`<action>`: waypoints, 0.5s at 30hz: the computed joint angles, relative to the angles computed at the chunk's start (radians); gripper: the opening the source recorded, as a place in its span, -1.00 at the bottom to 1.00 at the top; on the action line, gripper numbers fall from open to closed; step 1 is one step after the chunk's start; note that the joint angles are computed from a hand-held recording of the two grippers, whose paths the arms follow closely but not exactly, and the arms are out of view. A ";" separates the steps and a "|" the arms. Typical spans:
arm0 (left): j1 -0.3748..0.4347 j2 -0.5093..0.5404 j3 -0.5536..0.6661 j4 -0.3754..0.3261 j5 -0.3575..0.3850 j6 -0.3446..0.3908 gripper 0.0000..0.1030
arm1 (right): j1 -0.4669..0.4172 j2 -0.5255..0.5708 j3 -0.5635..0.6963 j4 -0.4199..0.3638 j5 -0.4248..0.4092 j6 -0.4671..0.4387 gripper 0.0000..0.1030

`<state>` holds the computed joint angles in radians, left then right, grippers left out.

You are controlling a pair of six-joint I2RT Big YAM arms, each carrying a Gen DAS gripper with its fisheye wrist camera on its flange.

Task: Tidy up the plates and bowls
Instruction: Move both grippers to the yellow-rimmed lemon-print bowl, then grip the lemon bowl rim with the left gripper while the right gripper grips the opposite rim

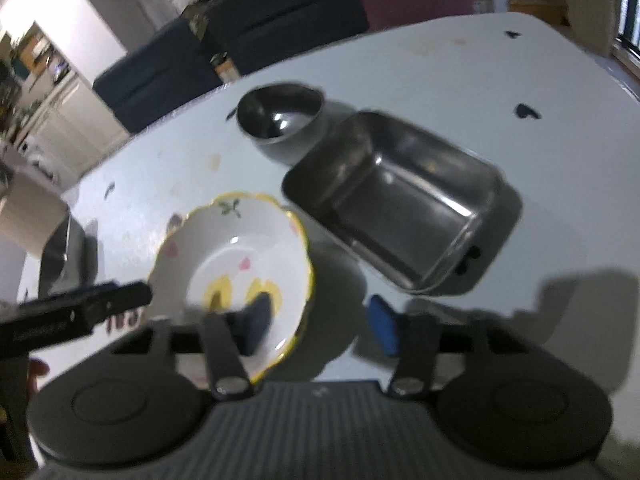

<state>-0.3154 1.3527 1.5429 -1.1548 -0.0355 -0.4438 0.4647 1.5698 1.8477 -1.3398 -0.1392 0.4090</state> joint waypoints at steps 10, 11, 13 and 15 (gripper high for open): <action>0.023 0.046 -0.007 0.010 0.051 0.003 -0.58 | 0.023 0.033 0.007 0.007 0.028 -0.003 -0.56; 0.023 0.048 -0.007 0.009 0.058 0.003 -0.59 | 0.025 0.039 0.010 0.006 0.033 -0.008 -0.58; 0.020 0.050 -0.010 0.009 0.065 0.014 -0.68 | 0.026 0.043 0.012 0.009 0.028 -0.010 -0.72; 0.017 0.049 -0.009 0.013 0.074 0.016 -0.82 | 0.034 0.055 0.026 -0.004 0.031 -0.023 -0.78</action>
